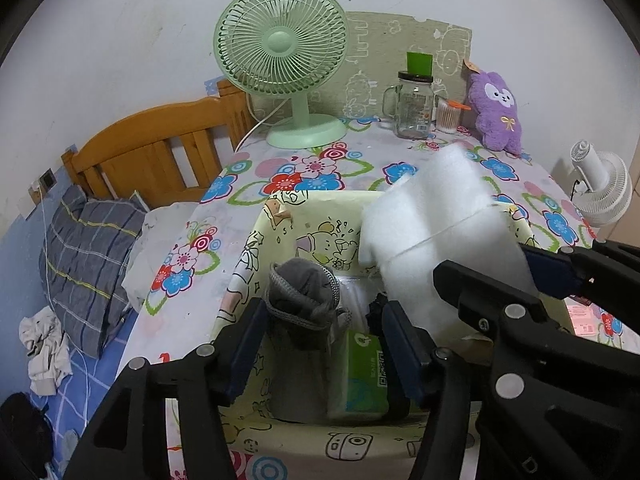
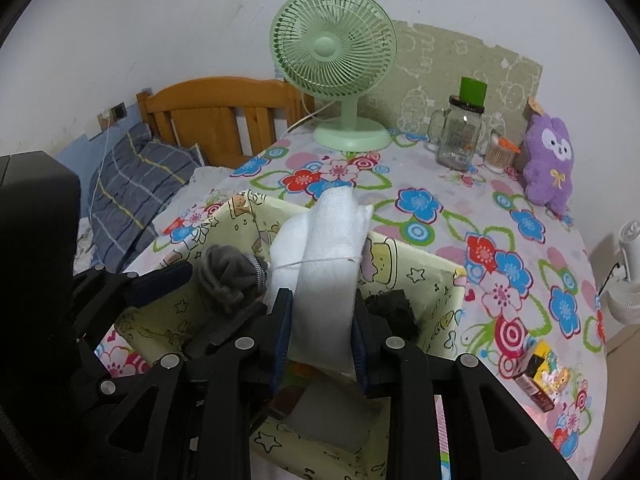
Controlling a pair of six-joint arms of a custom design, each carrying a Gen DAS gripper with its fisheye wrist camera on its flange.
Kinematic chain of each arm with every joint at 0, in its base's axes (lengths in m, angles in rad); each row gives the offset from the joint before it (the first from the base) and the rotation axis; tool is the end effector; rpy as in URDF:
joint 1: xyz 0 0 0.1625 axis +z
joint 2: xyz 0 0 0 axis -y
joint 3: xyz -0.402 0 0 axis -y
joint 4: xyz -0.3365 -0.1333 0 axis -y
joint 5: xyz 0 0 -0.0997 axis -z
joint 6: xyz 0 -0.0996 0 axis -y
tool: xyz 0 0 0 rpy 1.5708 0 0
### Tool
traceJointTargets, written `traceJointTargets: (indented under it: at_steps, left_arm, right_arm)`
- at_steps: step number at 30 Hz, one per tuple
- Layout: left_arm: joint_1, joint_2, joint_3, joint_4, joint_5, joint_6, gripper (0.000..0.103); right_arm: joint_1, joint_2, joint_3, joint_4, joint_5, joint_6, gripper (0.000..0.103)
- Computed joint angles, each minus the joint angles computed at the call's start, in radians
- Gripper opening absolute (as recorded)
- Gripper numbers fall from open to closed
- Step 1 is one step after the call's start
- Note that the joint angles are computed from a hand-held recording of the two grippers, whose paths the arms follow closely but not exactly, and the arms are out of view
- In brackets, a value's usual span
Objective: Organize soft objects
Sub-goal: 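Release the grey pouch and white cloth into the yellow box with both tools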
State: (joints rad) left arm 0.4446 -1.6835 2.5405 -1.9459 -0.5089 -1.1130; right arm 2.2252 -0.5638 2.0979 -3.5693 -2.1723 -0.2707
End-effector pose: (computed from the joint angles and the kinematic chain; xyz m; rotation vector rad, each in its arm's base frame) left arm -0.1228 -0.3025 0.2184 0.3197 2.1168 -0.8926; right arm 0.3520 -0.3325 0.0123 0.9676 -2.3585 0.7405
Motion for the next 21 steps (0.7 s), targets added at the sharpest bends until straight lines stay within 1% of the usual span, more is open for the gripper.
traceJointTargets:
  at_steps: [2, 3, 4, 5, 7, 10, 16, 21]
  left_arm:
    - [0.002, -0.001, 0.000, -0.009, -0.005, 0.007, 0.066]
    - [0.003, 0.000, 0.001, -0.015, -0.006, 0.010, 0.066]
    - [0.005, 0.003, -0.001, -0.012, -0.007, 0.008, 0.067]
    - [0.007, 0.005, -0.001, -0.016, -0.009, 0.013, 0.068]
    - [0.008, 0.002, 0.001, -0.032, -0.016, 0.024, 0.071]
    - [-0.003, -0.001, -0.002, -0.011, -0.015, 0.006, 0.076]
    - [-0.031, 0.004, -0.015, 0.043, -0.021, -0.043, 0.078]
    - [-0.064, 0.010, -0.017, 0.060, -0.026, -0.066, 0.078]
  right_arm:
    - [0.002, 0.000, -0.005, 0.013, -0.006, 0.002, 0.035]
    - [0.003, 0.000, -0.005, 0.014, -0.009, 0.002, 0.038]
    - [0.002, 0.000, -0.006, 0.014, -0.014, 0.004, 0.044]
    - [0.002, 0.000, -0.007, 0.013, -0.020, 0.006, 0.046]
    - [-0.002, -0.002, -0.003, 0.004, -0.024, 0.011, 0.060]
    - [-0.009, -0.008, 0.009, -0.015, -0.019, 0.027, 0.072]
    - [-0.011, -0.021, 0.032, -0.052, -0.014, 0.027, 0.080]
    - [-0.014, -0.043, 0.063, -0.082, -0.010, 0.027, 0.083]
